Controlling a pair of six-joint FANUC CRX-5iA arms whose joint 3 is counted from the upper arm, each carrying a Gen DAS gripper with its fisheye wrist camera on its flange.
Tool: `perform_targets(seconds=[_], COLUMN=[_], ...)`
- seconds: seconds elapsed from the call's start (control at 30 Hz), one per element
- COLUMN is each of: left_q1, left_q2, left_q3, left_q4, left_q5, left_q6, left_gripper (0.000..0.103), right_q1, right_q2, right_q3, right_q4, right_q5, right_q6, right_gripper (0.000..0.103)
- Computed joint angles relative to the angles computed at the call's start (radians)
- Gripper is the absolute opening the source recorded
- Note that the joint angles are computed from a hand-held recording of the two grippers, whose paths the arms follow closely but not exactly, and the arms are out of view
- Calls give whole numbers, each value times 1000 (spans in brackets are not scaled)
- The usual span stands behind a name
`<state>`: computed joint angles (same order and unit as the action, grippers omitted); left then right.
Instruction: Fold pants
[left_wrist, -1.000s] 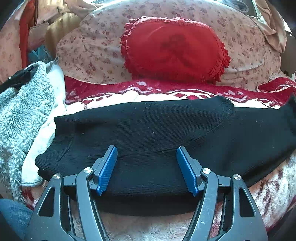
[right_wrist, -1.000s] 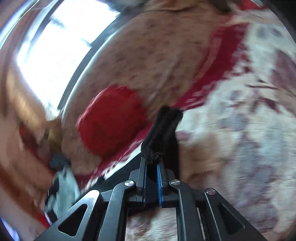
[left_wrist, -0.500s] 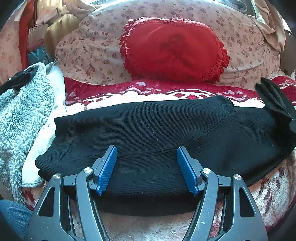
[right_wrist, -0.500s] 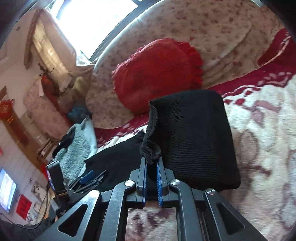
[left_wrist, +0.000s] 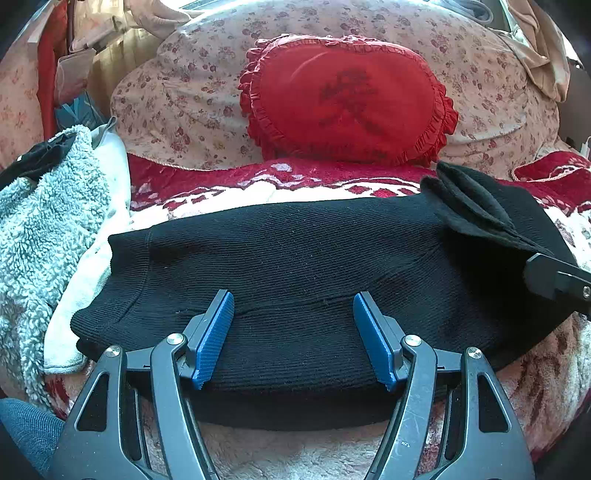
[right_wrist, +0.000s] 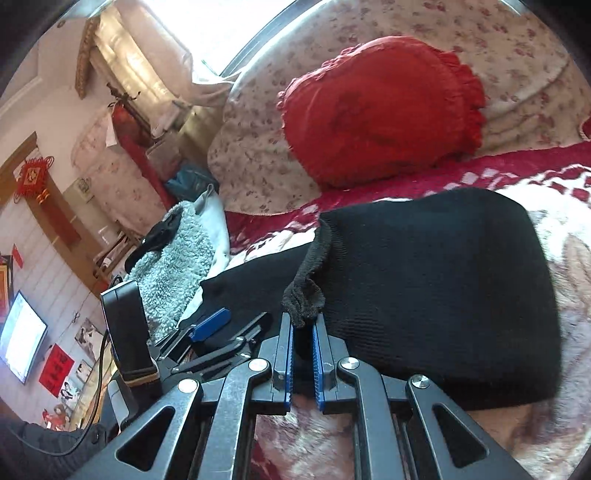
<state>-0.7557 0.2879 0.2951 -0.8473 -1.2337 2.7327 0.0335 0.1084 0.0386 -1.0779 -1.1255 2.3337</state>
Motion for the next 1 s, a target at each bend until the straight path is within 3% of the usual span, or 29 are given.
perform_targets(seconds=[0.23,0.3,0.4,0.5,0.57,0.6,0.7,0.77,0.8,0.87,0.93,1.0], left_q1=[0,0,17,16,9,7,4,7,20,52,84,78], left_q2=[0,-1,-23,-50,-95,-115,-142,-124,-111,-70,-40,-10], left_q3=[0,-1,-17,-31,-65,-82,-104,-87,-80,-51,-34,-1], left_q4=[-1,1,27,16,-11,-21,-33,-3,40,152,253,246], left_q5=[-1,1,31,52,147,213,397,476,512,534,535,468], left_q6=[-1,1,10,57,99,105,56,-47,-121,-273,-369,-369], left_gripper=[67,67,67,67,67,67,67,66,63,29,16,13], right_q1=[82,76,64,39,9,-5,20,15,8,16,44,65], right_q2=[5,4,11,-4,-62,-102,-171,-170,-165,-172,-188,-202], right_q3=[-12,-21,-6,5,-33,-64,-142,-159,-158,-174,-196,-212], right_q4=[121,100,86,71,49,56,210,278,286,324,353,367], right_q5=[77,86,42,-17,38,112,357,410,407,438,478,491], right_q6=[-102,-80,-55,-14,64,76,-64,-143,-157,-181,-158,-127], right_gripper=[8,9,19,20,20,20,21,21,21,20,19,13])
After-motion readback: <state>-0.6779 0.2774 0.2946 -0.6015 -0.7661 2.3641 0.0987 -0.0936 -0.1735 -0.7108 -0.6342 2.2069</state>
